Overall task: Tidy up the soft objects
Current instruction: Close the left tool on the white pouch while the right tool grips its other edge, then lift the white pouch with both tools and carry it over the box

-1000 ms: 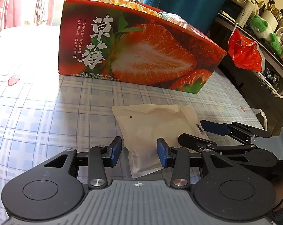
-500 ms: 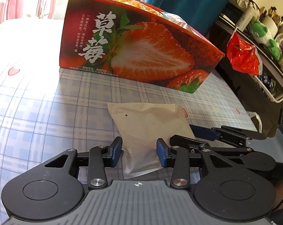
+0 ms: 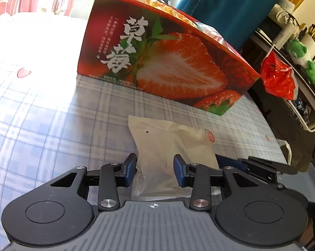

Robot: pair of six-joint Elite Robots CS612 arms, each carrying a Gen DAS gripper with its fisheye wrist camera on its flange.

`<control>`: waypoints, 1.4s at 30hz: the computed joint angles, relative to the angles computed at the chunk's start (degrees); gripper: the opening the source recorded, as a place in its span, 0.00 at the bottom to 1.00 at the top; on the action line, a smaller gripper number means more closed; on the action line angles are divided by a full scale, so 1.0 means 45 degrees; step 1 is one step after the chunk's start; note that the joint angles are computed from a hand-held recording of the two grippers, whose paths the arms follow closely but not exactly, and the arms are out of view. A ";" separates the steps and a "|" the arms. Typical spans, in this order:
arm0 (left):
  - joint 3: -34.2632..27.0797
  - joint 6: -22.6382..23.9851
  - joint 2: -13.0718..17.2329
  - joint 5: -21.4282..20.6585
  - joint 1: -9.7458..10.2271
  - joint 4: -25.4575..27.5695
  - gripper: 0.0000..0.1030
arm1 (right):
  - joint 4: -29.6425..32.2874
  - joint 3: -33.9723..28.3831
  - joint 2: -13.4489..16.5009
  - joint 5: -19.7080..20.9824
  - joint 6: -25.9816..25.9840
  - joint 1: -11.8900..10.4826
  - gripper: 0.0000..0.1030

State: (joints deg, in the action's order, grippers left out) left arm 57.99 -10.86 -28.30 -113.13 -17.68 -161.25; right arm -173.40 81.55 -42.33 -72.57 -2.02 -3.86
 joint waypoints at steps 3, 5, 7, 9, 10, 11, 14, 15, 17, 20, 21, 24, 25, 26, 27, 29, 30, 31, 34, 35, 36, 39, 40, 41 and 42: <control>-0.0304 -0.0260 0.0175 -0.0119 0.0062 0.0056 0.39 | -0.0048 -0.0006 0.0022 0.0102 -0.0070 -0.0009 0.38; -0.0457 -0.0326 0.0265 -0.0220 0.0093 0.0106 0.35 | -0.0078 0.0007 0.0025 0.0147 -0.0027 -0.0021 0.38; -0.0534 -0.0289 0.0269 0.0058 0.0063 0.0323 0.21 | -0.0047 0.0018 0.0007 0.0150 0.0031 -0.0023 0.38; -0.0604 -0.0383 0.0279 0.0115 0.0090 0.0522 0.14 | -0.0038 0.0008 -0.0007 0.0104 0.0034 -0.0014 0.34; -0.0613 -0.0508 0.0287 0.0047 0.0123 0.0552 0.11 | -0.0186 0.0036 -0.0007 0.0109 0.0102 -0.0021 0.32; -0.0607 -0.0603 0.0295 -0.0035 0.0155 0.0531 0.11 | -0.0361 0.0066 -0.0004 0.0061 0.0170 -0.0014 0.29; -0.0449 -0.0730 0.0247 -0.0104 0.0189 0.0339 0.10 | -0.0686 0.0080 0.0012 0.0174 0.0343 -0.0054 0.26; -0.0363 -0.0759 0.0209 -0.0034 0.0179 0.0243 0.10 | -0.0719 0.0078 0.0008 0.0158 0.0297 -0.0046 0.26; -0.0158 -0.0924 0.0131 0.0075 0.0171 -0.0112 0.10 | -0.0765 0.0074 -0.0003 0.0188 0.0279 -0.0041 0.26; 0.0091 -0.1313 0.0055 -0.0114 0.0228 -0.0845 0.10 | -0.0980 0.0122 -0.0045 0.0284 0.0383 -0.0060 0.26; 0.0131 -0.1364 0.0037 -0.0161 0.0238 -0.1018 0.10 | -0.1114 0.0143 -0.0057 0.0341 0.0476 -0.0080 0.26; 0.0236 -0.1402 -0.0032 -0.0211 0.0230 -0.1430 0.10 | -0.1416 0.0178 -0.0109 0.0327 0.0532 -0.0099 0.26; 0.0267 -0.1430 -0.0060 -0.0232 0.0228 -0.1537 0.10 | -0.1520 0.0179 -0.0127 0.0311 0.0530 -0.0102 0.26; 0.0284 -0.1443 -0.0083 -0.0264 0.0234 -0.1636 0.10 | -0.1608 0.0174 -0.0140 0.0308 0.0544 -0.0103 0.26; 0.0294 -0.1441 -0.0109 -0.0290 0.0232 -0.1745 0.10 | -0.1694 0.0154 -0.0153 0.0318 0.0527 -0.0106 0.26; 0.0254 -0.1419 -0.0135 -0.0365 0.0240 -0.1986 0.10 | -0.1950 0.0094 -0.0149 0.0327 0.0483 -0.0107 0.26; 0.0196 -0.1414 -0.0128 -0.0403 0.0248 -0.2114 0.10 | -0.2054 0.0039 -0.0140 0.0326 0.0479 -0.0109 0.26; 0.0134 -0.1395 -0.0126 -0.0433 0.0258 -0.2234 0.10 | -0.2166 -0.0030 -0.0129 0.0324 0.0482 -0.0112 0.26; -0.0123 -0.1325 -0.0105 -0.0453 0.0274 -0.2585 0.10 | -0.2406 -0.0340 -0.0061 0.0329 0.0505 -0.0119 0.26; -0.0238 -0.1294 -0.0090 -0.0460 0.0279 -0.2696 0.10 | -0.2498 -0.0479 -0.0027 0.0316 0.0483 -0.0120 0.26; -0.0389 -0.1253 -0.0055 -0.0458 0.0284 -0.2781 0.10 | -0.2577 -0.0609 0.0003 0.0310 0.0484 -0.0125 0.26; -0.0992 -0.1228 0.0123 -0.0414 0.0290 -0.2942 0.10 | -0.2696 -0.1148 0.0146 0.0270 0.0489 -0.0124 0.26; -0.1183 -0.1199 0.0170 -0.0387 0.0288 -0.2973 0.10 | -0.2723 -0.1340 0.0199 0.0223 0.0499 -0.0112 0.26; -0.1377 -0.1160 0.0229 -0.0334 0.0280 -0.3001 0.10 | -0.2756 -0.1540 0.0256 0.0161 0.0497 -0.0103 0.26; -0.1599 -0.1108 0.0300 -0.0258 0.0259 -0.2997 0.10 | -0.2777 -0.1746 0.0318 0.0098 0.0481 -0.0095 0.26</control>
State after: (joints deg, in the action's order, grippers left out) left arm 50.80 -15.84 -26.94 -114.29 -16.51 -174.73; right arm -185.90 73.70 -40.90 -72.12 0.14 -4.29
